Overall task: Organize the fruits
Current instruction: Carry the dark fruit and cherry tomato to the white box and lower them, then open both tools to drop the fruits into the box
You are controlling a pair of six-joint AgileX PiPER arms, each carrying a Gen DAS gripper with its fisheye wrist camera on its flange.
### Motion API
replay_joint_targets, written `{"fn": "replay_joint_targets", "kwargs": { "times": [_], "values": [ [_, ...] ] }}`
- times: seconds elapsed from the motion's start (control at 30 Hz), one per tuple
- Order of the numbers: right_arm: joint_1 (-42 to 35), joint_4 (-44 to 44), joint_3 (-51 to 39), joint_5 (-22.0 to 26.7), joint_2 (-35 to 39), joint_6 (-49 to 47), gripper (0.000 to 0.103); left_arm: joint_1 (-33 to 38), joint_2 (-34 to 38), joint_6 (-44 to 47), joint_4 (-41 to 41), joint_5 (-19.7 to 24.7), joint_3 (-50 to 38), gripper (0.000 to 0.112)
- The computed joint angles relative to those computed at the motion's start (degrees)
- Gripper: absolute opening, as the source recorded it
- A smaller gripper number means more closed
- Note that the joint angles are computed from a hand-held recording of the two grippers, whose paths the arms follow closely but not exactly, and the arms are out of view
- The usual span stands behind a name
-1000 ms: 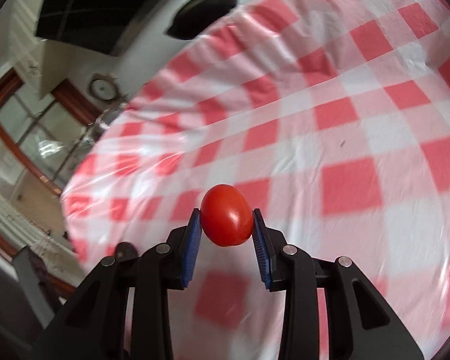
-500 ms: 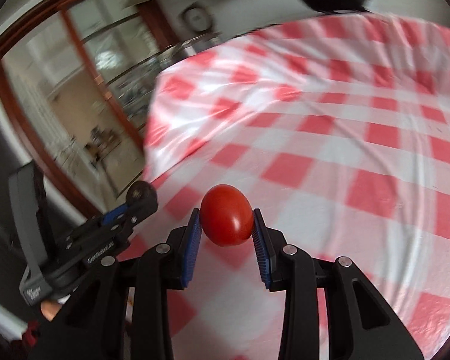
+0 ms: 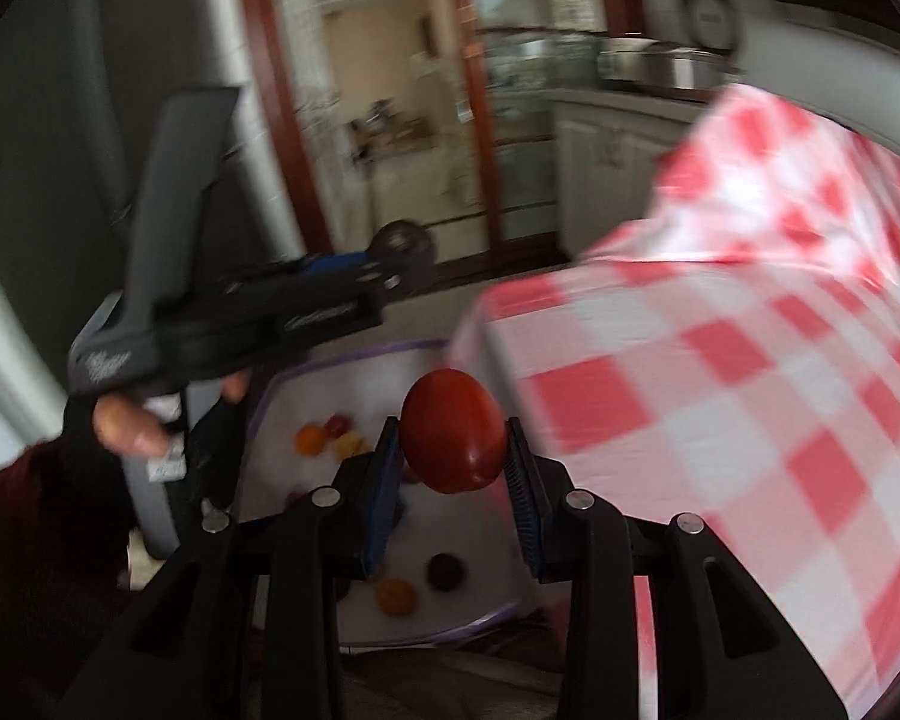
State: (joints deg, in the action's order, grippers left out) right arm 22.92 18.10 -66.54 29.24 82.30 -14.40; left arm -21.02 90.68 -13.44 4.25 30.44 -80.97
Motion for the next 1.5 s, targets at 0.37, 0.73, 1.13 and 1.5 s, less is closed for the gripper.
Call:
{"fn": "replay_joint_targets", "kwargs": {
  "times": [0.37, 0.73, 1.13, 1.5],
  "values": [
    [9.5, -10.4, -14.5, 12.9, 21.9, 3.1, 0.034, 6.7, 6.9, -5.1, 6.6, 4.5, 6.0, 0.038],
    [11.0, -18.3, -31.5, 23.9, 39.9, 10.3, 0.034, 12.7, 14.1, -4.2, 2.3, 9.8, 6.1, 0.038],
    [13.6, -22.3, -34.8, 26.9, 44.3, 12.3, 0.034, 12.5, 17.4, -7.0, 2.5, 14.4, 2.9, 0.039],
    [11.6, -19.6, -27.7, 20.7, 36.4, 11.8, 0.053, 12.5, 15.4, -7.7, 2.2, 13.6, 3.2, 0.046]
  ]
}}
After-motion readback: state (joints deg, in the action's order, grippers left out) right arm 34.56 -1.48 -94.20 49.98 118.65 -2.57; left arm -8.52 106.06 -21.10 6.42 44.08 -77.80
